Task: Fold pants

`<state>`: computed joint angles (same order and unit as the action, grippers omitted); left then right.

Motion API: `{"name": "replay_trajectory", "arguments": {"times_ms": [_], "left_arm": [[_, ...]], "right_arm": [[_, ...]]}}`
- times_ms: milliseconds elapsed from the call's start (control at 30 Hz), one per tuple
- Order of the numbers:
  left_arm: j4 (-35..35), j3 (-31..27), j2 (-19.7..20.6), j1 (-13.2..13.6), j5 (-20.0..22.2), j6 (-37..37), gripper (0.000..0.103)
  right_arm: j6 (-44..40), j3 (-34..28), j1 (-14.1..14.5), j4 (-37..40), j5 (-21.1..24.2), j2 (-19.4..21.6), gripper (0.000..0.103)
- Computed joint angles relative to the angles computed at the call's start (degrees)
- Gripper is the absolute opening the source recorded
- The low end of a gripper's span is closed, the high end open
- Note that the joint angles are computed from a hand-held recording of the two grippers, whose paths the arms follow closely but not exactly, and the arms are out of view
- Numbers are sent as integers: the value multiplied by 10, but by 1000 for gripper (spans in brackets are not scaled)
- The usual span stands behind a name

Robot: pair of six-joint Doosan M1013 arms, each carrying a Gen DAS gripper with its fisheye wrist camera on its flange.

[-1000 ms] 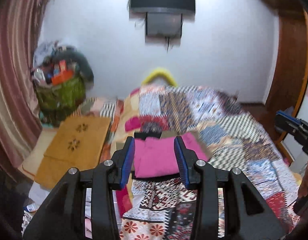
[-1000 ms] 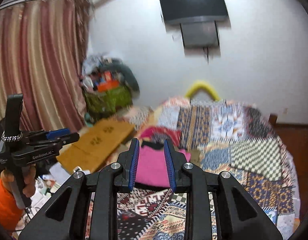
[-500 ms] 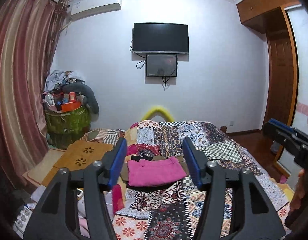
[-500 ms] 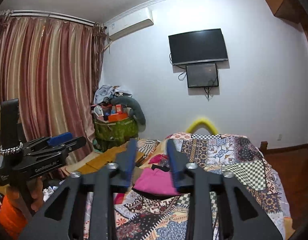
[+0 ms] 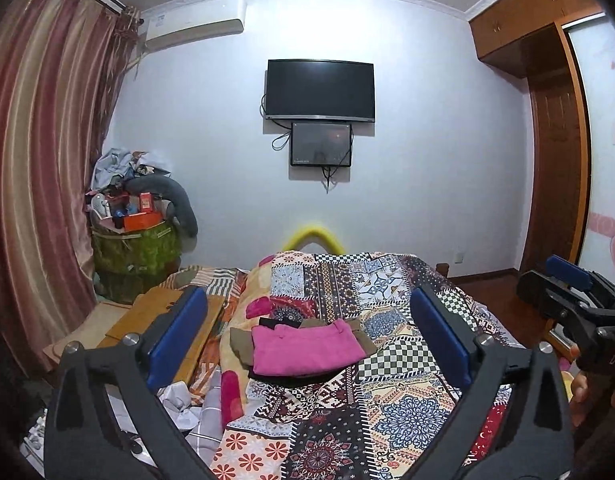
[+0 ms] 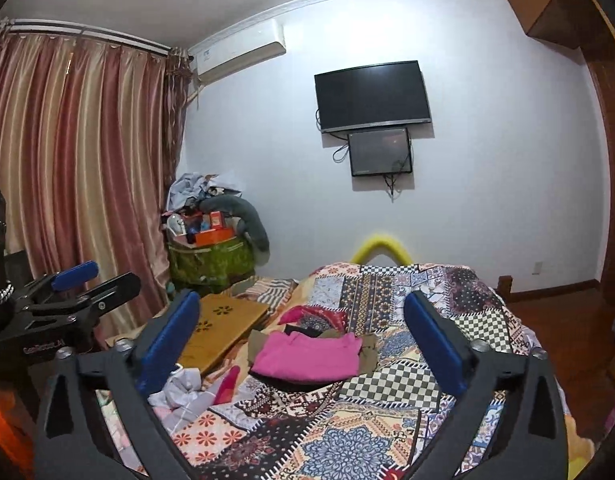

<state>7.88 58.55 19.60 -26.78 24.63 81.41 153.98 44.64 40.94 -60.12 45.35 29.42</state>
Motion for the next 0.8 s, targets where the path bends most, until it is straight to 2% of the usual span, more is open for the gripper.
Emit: {"name": "replay_trajectory", "arguments": {"times_ms": [233,467,800], "left_arm": [[-17,-5,3,0,10,11,103],[11,-2,4,-5,5,-7,103],[-4,-8,10,-5,15,5,103]], "right_arm": [[6,9,4,-13,8,-5,103],[7,11,4,-5,14,-6,103],[6,17,4,3,21,-10,103]]}}
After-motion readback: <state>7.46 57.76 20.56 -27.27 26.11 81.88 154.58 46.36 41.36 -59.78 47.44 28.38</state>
